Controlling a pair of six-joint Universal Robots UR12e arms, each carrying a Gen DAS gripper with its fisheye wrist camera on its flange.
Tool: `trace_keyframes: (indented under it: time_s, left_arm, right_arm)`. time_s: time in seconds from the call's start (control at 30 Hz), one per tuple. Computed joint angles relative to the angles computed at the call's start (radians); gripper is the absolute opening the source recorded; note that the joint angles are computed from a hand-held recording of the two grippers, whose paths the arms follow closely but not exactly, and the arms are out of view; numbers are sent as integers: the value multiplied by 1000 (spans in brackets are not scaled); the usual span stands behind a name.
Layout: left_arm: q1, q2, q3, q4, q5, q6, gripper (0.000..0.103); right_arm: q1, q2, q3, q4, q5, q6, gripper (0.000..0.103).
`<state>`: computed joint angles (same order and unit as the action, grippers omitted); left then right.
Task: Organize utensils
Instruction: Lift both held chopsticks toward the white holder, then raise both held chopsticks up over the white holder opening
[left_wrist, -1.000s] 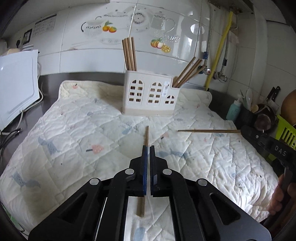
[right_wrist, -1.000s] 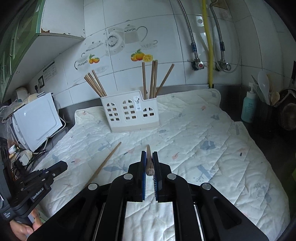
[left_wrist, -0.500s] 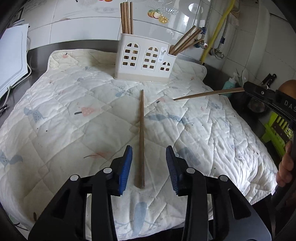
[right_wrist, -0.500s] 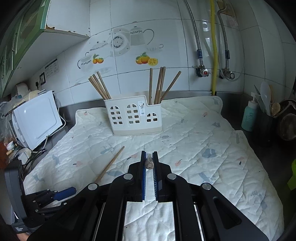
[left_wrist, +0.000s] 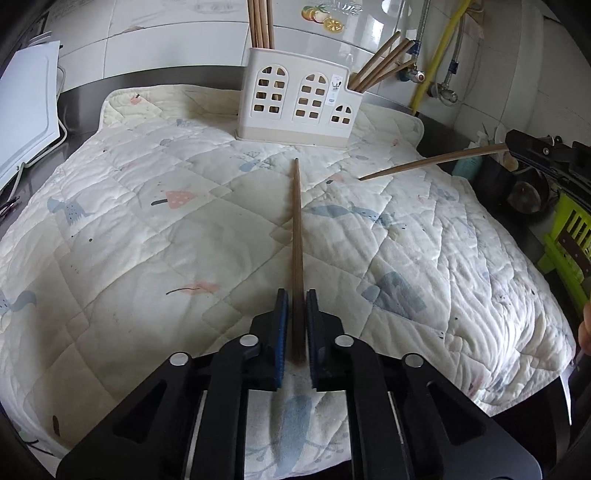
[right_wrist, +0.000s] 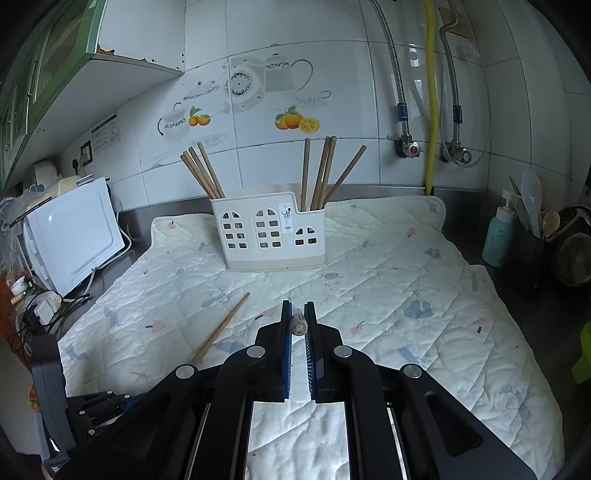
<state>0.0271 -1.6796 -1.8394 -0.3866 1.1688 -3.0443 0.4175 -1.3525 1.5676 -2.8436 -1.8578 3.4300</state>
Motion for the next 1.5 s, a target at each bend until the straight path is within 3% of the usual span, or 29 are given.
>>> trace_keyframes:
  time_s: [0.33, 0.43, 0.73, 0.87, 1.1, 1.3, 1.5]
  left_arm:
    - [22, 17, 31, 45, -71, 31, 5]
    - [22, 12, 52, 38, -83, 58, 5]
    - [40, -24, 137, 86, -147, 34, 5]
    - [33, -42, 185, 41, -142, 67, 5]
    - [24, -70, 261, 63, -130, 60, 5]
    - [10, -103, 337, 68, -108, 60, 5]
    - [6, -136, 413, 90, -115, 26, 5]
  right_arm:
    - [-2, 6, -33, -10, 28, -61, 6]
    - [-18, 7, -55, 2, 85, -68, 6]
    - [-75, 22, -183, 132, 265, -137, 6]
    - [-86, 40, -254, 216, 313, -194, 6]
    - [-99, 72, -352, 271, 347, -265, 6]
    - [-104, 124, -461, 291, 325, -283, 6]
    - [-110, 177, -558, 315, 253, -271, 6]
